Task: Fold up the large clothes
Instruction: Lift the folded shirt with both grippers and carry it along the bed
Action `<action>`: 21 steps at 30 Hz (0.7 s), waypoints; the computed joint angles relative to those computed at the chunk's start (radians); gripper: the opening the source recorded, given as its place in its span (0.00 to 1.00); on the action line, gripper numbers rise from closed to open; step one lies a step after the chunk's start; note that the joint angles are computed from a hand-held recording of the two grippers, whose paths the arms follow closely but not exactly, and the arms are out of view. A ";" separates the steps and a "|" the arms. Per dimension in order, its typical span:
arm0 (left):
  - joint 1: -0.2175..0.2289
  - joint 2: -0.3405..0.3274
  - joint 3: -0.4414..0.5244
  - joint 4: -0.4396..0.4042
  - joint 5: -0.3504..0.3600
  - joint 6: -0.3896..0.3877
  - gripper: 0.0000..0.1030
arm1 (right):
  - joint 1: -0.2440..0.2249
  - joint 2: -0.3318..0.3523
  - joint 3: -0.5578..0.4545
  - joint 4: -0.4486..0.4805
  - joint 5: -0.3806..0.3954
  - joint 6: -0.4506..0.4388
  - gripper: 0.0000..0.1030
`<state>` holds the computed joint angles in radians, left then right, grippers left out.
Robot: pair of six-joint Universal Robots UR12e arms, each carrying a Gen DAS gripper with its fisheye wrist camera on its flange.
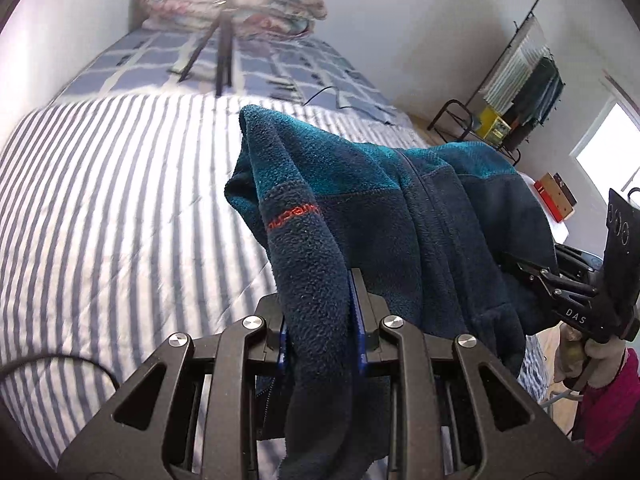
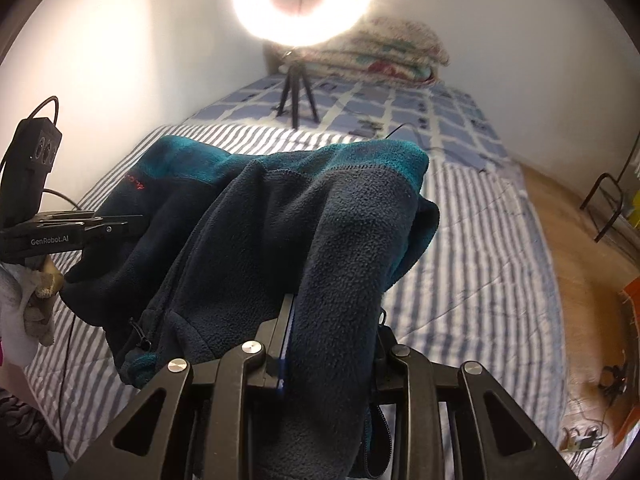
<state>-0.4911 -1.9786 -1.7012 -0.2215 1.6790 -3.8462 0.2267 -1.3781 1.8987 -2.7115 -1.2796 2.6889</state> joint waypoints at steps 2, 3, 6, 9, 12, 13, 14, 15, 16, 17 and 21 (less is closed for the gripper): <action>0.004 -0.025 0.041 0.002 -0.007 0.018 0.22 | -0.016 0.006 -0.012 -0.010 0.010 0.005 0.25; 0.005 -0.035 0.057 0.003 -0.009 0.029 0.22 | -0.024 0.010 -0.019 -0.013 0.015 0.007 0.25; 0.006 -0.076 0.120 -0.002 -0.016 0.058 0.22 | -0.047 0.028 -0.045 -0.021 0.019 -0.001 0.25; 0.011 -0.126 0.197 -0.014 -0.034 0.080 0.22 | -0.065 0.050 -0.071 -0.033 0.005 -0.016 0.25; 0.017 -0.185 0.286 -0.023 -0.054 0.094 0.22 | -0.084 0.079 -0.113 -0.032 -0.010 -0.016 0.25; 0.019 -0.209 0.322 -0.027 -0.059 0.100 0.22 | -0.089 0.092 -0.130 -0.032 -0.020 -0.015 0.25; 0.020 -0.226 0.349 -0.031 -0.063 0.105 0.22 | -0.093 0.102 -0.145 -0.031 -0.028 -0.017 0.25; 0.023 -0.252 0.388 -0.035 -0.069 0.114 0.22 | -0.096 0.113 -0.163 -0.031 -0.037 -0.018 0.25; 0.026 -0.274 0.423 -0.042 -0.072 0.118 0.22 | -0.101 0.130 -0.187 -0.035 -0.049 -0.016 0.25; 0.029 -0.299 0.463 -0.051 -0.076 0.123 0.22 | -0.104 0.145 -0.208 -0.036 -0.059 -0.013 0.25; 0.034 -0.380 0.595 -0.080 -0.069 0.141 0.22 | -0.110 0.208 -0.295 -0.047 -0.107 -0.009 0.24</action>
